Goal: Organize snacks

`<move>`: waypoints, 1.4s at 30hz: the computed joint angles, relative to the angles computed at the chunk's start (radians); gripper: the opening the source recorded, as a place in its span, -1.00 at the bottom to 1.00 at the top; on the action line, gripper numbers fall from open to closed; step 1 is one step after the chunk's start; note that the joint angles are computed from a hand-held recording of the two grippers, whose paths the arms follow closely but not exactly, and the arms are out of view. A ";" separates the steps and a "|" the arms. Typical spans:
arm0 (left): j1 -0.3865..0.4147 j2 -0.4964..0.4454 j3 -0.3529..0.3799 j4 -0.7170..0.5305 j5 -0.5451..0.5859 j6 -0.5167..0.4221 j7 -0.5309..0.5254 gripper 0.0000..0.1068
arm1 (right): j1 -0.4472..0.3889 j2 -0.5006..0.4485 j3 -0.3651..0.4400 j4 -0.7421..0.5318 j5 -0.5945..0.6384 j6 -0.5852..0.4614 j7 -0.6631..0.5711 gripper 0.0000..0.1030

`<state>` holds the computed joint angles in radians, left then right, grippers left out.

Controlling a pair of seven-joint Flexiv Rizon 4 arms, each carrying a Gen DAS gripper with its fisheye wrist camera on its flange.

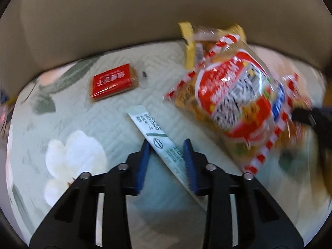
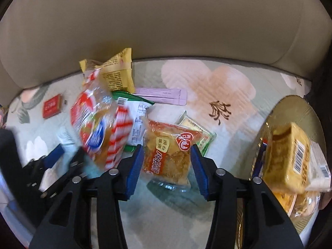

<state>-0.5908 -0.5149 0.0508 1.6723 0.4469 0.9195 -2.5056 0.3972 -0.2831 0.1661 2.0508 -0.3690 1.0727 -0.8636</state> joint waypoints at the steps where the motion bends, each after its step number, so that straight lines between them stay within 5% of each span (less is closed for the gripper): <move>1: 0.019 0.012 -0.017 0.020 -0.010 0.013 0.054 -0.49 | 0.001 -0.007 -0.002 -0.005 -0.002 -0.001 0.001 -0.06; 4: 0.054 0.042 -0.051 0.072 -0.045 0.036 0.187 -0.50 | 0.010 -0.027 -0.006 -0.019 -0.012 -0.009 -0.003 -0.05; 10: 0.023 0.061 -0.035 0.108 -0.049 0.060 0.159 -0.72 | 0.036 0.009 -0.003 0.044 -0.094 0.000 0.001 -0.36; 15: 0.085 0.127 -0.114 0.282 -0.185 0.224 0.224 -0.87 | 0.004 0.117 0.087 0.158 0.083 -0.005 -0.094 -0.37; 22: 0.109 0.197 -0.220 0.443 -0.428 0.277 0.427 -0.84 | 0.011 0.319 0.154 0.298 0.466 -0.088 -0.224 -0.35; 24: 0.049 0.212 -0.162 0.420 -0.369 0.211 0.343 -0.73 | 0.027 0.351 0.152 0.323 0.496 -0.077 -0.240 -0.33; 25: 0.016 0.216 -0.132 0.391 -0.320 0.154 0.279 -0.58 | 0.035 0.366 0.151 0.329 0.500 -0.071 -0.240 -0.31; 26: 0.000 0.222 -0.121 0.384 -0.289 0.130 0.230 -0.21 | 0.038 0.377 0.147 0.337 0.499 -0.059 -0.240 -0.16; 27: -0.019 0.217 -0.112 0.364 -0.248 0.119 0.173 -0.14 | 0.040 0.391 0.143 0.344 0.500 -0.056 -0.233 -0.01; 28: -0.021 0.233 -0.107 0.368 -0.221 0.113 0.149 -0.14 | 0.040 0.421 0.139 0.357 0.517 -0.044 -0.234 0.20; 32: -0.029 0.223 -0.111 0.336 -0.137 0.105 0.034 -0.10 | 0.051 0.503 0.117 0.383 0.581 -0.063 -0.236 0.40; 37: -0.058 0.137 -0.106 0.227 -0.064 0.001 -0.009 -0.03 | 0.084 0.574 0.121 0.424 0.617 -0.087 -0.230 0.46; 42: -0.075 0.121 -0.102 0.172 -0.027 -0.075 -0.040 0.08 | 0.080 0.584 0.159 0.449 0.499 -0.029 -0.181 0.69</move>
